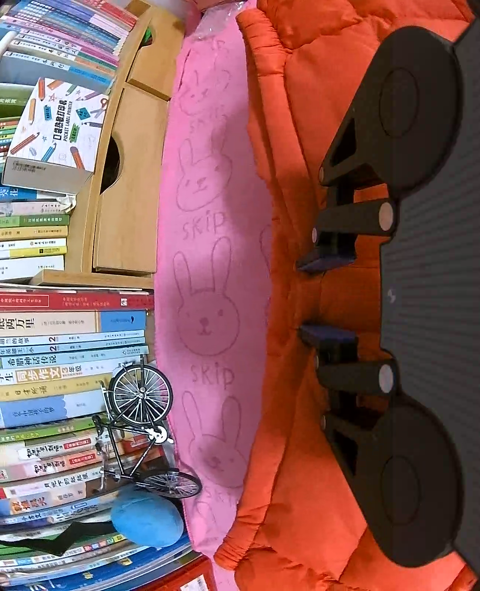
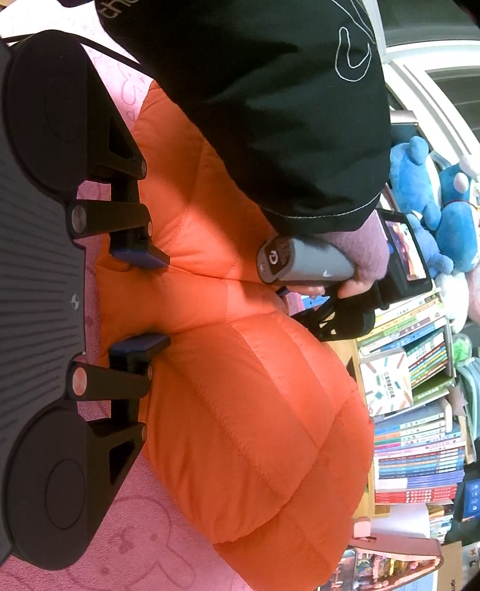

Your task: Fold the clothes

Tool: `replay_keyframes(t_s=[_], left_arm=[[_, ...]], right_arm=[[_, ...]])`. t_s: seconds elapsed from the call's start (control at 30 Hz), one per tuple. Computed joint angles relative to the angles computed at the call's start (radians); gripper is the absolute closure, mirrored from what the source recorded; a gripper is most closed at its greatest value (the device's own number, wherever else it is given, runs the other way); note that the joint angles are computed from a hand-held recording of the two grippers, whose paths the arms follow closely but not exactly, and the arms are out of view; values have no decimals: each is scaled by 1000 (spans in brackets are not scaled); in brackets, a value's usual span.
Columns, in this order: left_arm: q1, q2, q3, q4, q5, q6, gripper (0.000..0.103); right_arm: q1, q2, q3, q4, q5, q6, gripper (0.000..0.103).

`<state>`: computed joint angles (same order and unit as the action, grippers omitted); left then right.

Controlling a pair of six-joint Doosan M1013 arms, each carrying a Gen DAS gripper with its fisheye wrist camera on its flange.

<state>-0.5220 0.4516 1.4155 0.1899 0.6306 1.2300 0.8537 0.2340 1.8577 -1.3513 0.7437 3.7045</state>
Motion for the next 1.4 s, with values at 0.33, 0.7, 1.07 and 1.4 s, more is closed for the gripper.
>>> replay_keyframes(t_s=[0.33, 0.7, 1.07, 1.4], left_arm=[[-4, 10, -8, 36, -9, -16, 72], [-21, 35, -23, 174, -3, -130, 72], [-73, -107, 118, 374, -100, -131, 71], [-88, -277, 287, 423, -189, -69, 68]], right_arm=[[-2, 3, -4, 7, 6, -13, 63], [-2, 7, -11, 15, 5, -23, 62], [-1, 11, -13, 14, 9, -21, 62], [4, -5, 25, -105, -12, 120, 54]])
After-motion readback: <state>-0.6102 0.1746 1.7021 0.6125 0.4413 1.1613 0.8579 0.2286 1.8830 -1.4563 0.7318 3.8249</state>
